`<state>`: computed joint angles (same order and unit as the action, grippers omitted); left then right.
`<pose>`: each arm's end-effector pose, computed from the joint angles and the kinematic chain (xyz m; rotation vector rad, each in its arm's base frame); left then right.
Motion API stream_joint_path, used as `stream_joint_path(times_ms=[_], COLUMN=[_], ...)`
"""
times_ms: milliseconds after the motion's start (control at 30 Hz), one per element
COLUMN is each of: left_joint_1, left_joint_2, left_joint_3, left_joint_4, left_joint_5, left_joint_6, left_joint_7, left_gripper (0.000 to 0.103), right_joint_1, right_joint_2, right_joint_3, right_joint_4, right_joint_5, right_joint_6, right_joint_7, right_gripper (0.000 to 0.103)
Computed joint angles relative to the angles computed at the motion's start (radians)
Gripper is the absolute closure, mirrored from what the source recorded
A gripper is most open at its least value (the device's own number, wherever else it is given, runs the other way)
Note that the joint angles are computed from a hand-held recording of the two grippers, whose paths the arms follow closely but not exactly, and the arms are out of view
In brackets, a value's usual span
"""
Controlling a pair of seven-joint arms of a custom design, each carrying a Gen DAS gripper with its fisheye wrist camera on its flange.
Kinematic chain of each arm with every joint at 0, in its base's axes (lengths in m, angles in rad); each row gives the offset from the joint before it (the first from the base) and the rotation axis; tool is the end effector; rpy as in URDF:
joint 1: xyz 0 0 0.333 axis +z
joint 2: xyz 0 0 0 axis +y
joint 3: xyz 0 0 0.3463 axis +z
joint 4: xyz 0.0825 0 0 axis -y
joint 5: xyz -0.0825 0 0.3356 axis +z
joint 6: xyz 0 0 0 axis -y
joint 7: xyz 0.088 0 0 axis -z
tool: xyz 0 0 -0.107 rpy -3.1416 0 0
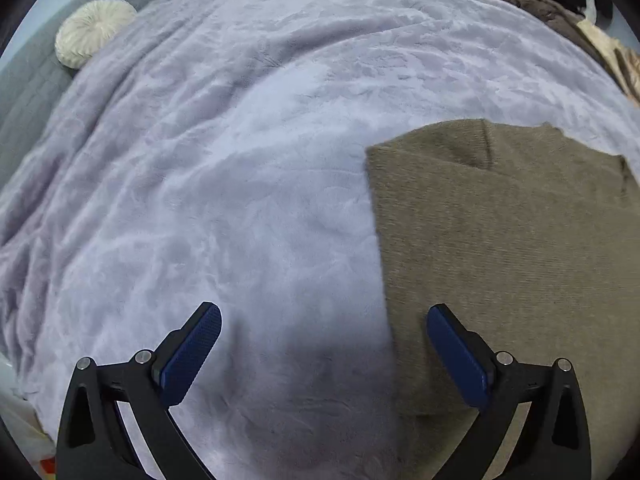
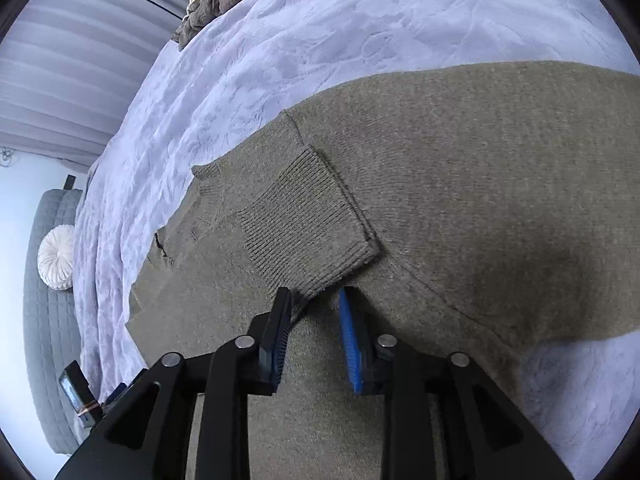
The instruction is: Fold small clothes
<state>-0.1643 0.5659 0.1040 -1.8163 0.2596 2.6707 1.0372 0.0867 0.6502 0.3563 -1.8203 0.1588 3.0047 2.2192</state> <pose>0.6579 -0.0572 0.3175 -2.2136 1.7477 -0.2223 0.6348 0.2405 0.3182 -1.3093 2.1749 0.1493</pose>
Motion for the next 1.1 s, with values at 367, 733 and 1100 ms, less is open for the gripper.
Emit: stream_joint_path(times_ms=[367,733,1100], left_joint_1=[0.122,0.000,-0.078], left_joint_2=[0.032,-0.016,-0.141], left_joint_3=[-0.181,-0.045,-0.049], left_joint_4=[0.040,-0.039,-0.148], left_joint_5=[-0.353,-0.261,-0.070], left_joint_6=[0.010,0.047,0.024], left_joint_7=[0.319,0.257,0.043], left_gripper=[0.094,0.093,0.093], right_joint_1=[0.047,0.046,0.140], right_joint_2=[0.112,0.075,-0.127], right_joint_3=[-0.020,-0.024,-0.139], right_joint_4=[0.185,0.118,-0.080], right_joint_5=[0.006,0.053,-0.064], right_joint_6=[-0.090,-0.073,-0.102], right_joint_7=[-0.029,-0.053,0.013], right_gripper=[0.077,0.092,0.056])
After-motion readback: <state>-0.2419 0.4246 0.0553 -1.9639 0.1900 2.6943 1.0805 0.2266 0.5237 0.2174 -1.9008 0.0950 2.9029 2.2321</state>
